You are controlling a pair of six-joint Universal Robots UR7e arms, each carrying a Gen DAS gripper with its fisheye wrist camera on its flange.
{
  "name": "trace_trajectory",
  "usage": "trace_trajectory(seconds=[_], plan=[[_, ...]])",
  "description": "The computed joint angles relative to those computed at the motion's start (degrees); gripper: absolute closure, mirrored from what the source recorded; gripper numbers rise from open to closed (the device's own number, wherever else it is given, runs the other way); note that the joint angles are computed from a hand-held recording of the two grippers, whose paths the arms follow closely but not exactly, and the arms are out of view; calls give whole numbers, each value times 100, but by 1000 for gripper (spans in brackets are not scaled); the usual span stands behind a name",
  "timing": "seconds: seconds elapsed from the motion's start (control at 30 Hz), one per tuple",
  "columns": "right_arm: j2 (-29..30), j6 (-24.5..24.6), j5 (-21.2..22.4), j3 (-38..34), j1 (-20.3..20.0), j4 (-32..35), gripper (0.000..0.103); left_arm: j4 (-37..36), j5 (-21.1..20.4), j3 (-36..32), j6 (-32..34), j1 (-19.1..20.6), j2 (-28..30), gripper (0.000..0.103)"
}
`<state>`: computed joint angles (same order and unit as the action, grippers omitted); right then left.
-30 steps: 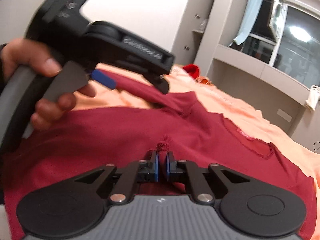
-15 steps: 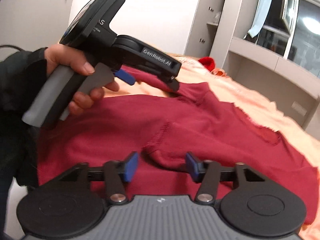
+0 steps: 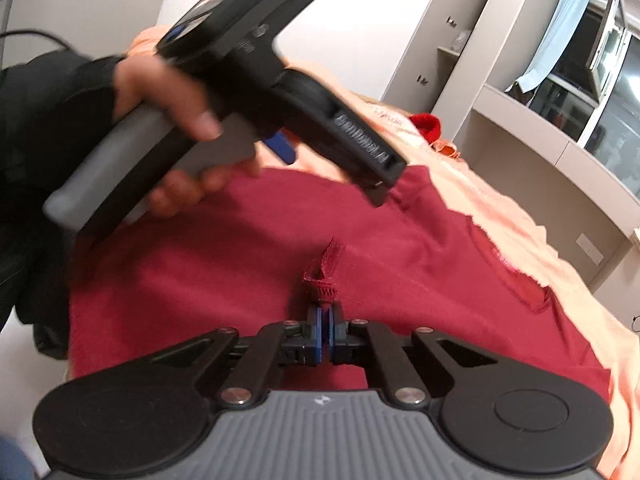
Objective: Fold small clothes
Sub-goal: 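Carry the sleeve across the sweater body with the right gripper and release, then grasp the cuff of the other sleeve with the left gripper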
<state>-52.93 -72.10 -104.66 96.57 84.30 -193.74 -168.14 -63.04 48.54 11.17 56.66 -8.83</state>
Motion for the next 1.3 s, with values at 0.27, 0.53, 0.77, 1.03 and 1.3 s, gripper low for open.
trace_trajectory(seconds=[0.27, 0.53, 0.77, 1.03, 1.3], plan=[[-499, 771, 587, 196, -288, 693, 41, 196, -96, 143, 542, -61, 17, 0], [-718, 2530, 703, 117, -821, -471, 11, -32, 772, 82, 1640, -245, 330, 0], [-197, 4253, 46, -1039, -1297, -869, 26, -394, 911, 207, 1963, -282, 370, 0], [61, 5615, 121, -1946, -1599, -155, 93, -466, 876, 196, 2044, -266, 399, 0], [146, 5133, -200, -1890, -1521, -408, 86, -430, 781, 238, 2009, -253, 336, 0]])
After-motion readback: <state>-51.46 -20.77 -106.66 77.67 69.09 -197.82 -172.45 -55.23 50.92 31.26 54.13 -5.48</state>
